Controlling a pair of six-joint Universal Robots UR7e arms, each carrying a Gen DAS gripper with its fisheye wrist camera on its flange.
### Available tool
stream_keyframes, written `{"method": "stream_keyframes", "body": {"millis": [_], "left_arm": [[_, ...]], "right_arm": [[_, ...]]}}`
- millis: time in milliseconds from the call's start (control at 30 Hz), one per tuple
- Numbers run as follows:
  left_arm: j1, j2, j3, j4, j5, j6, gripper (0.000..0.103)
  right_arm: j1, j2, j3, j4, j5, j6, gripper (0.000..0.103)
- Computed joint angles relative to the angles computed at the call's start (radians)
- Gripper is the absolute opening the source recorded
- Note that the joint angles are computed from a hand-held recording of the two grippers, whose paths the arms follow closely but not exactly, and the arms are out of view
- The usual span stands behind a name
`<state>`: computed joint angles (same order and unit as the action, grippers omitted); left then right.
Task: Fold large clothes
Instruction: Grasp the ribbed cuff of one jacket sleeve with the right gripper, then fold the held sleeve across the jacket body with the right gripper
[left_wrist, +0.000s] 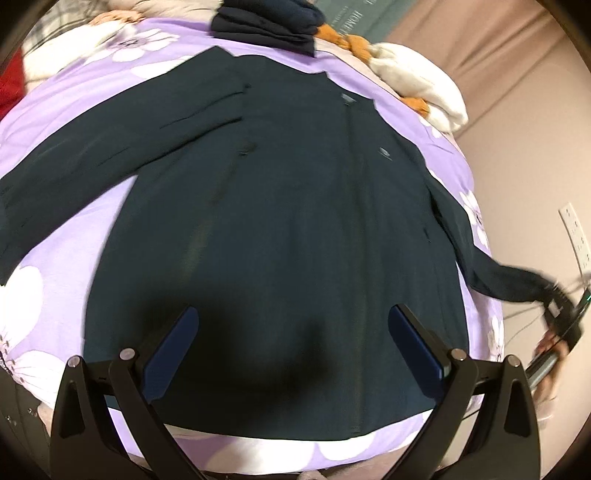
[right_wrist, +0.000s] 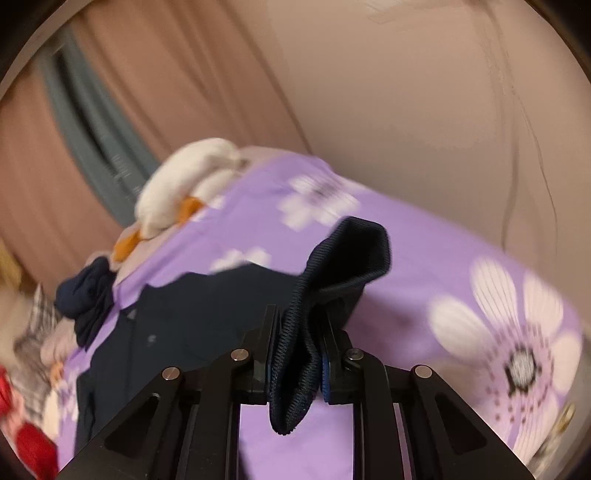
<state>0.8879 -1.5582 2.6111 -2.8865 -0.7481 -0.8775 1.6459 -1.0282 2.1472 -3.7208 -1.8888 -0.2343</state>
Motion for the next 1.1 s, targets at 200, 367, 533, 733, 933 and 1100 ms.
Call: {"method": "stream_keyframes", "body": {"millis": [200, 367, 533, 733, 933, 1100], "left_arm": [[0.028, -0.143, 0.044, 0.015, 0.025, 0.014, 0.103], [0.041, -0.24, 0.062, 0.037, 0.064, 0.046, 0.103], [0.1, -0.261, 0.061, 0.025, 0.053, 0.088, 0.103], [0.171, -0.25, 0.055, -0.028, 0.019, 0.128, 0.103], [0.23, -0.193, 0.018, -0.151, -0.078, 0.229, 0.103], [0.297, -0.074, -0.062, -0.328, -0.21, 0.363, 0.103]], "right_arm": [[0.253, 0.187, -0.222, 0.05, -0.177, -0.153, 0.018], [0.401, 0.412, -0.422, 0.087, -0.221, -0.302, 0.017], [0.477, 0.625, -0.57, 0.174, -0.211, -0.436, 0.017], [0.472, 0.829, -0.716, 0.437, -0.353, -0.568, 0.076], [0.38, 0.658, -0.535, 0.559, -0.141, -0.483, 0.076], [0.287, 0.5, -0.394, 0.49, -0.01, -0.397, 0.084]]}}
